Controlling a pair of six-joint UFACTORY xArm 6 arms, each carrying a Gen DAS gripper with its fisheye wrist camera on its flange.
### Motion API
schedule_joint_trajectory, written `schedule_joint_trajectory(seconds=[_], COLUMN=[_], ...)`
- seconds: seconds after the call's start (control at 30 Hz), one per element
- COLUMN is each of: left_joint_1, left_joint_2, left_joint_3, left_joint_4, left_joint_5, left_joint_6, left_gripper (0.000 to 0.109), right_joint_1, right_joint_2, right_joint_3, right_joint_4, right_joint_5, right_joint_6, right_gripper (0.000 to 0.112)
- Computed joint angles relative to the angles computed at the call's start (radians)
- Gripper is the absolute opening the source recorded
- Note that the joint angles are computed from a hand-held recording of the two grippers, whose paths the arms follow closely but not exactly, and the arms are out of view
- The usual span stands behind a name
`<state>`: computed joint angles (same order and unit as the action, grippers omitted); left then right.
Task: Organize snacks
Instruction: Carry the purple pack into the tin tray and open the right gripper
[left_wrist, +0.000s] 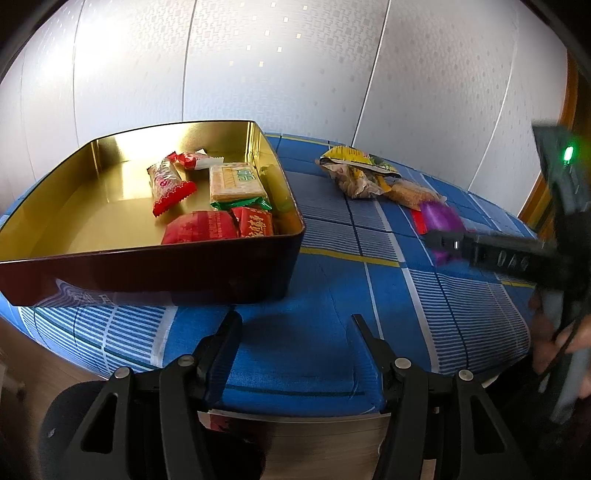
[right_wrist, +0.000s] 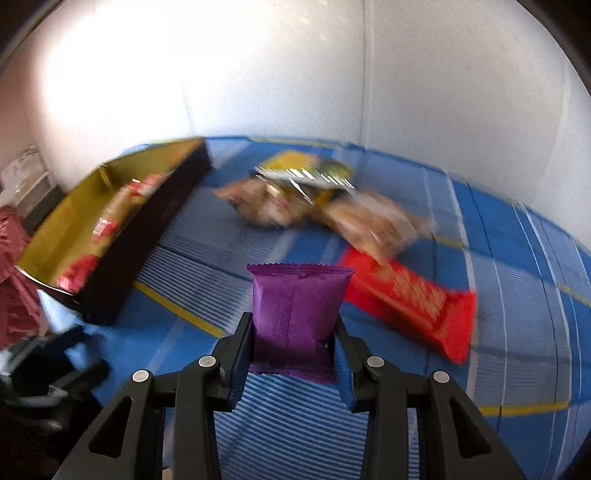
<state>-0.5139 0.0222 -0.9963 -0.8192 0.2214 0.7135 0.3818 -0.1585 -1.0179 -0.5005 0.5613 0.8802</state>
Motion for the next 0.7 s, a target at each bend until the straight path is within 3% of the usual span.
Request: schedule_joint_trajectory(seconds=[0.17,0.3,0.43,0.7], left_joint_1=[0.004,0.008,0.015,0.029], left_joint_2=[-0.001,-0.003,-0.004,-0.001], left_joint_3=[-0.006,-0.008,-0.012,-0.024], left_joint_4=[-0.045,-0.077,-0.111,-0.143], left_joint_5=[0.016,0.026,0.042,0.07], left_joint_6=[0.022,0.039,0.061,0.074], left_gripper=[0.059,0.059,0.059,0.059], right_joint_1=[0.02,0.046,0.06,0.071], right_joint_2=[0.068,0.182,0.329,0.688], right_joint_3=[-0.126,-0.303,-0.522,-1.022], right_joint_4=[0.23,0.459,0.622,0.65], right_joint_5=[-0.05,-0.02,0.077,0.351], right_joint_6=[-0.272,-0.538,-0.721,-0.798], right_gripper=[0.039,0.039,0.04,0.048])
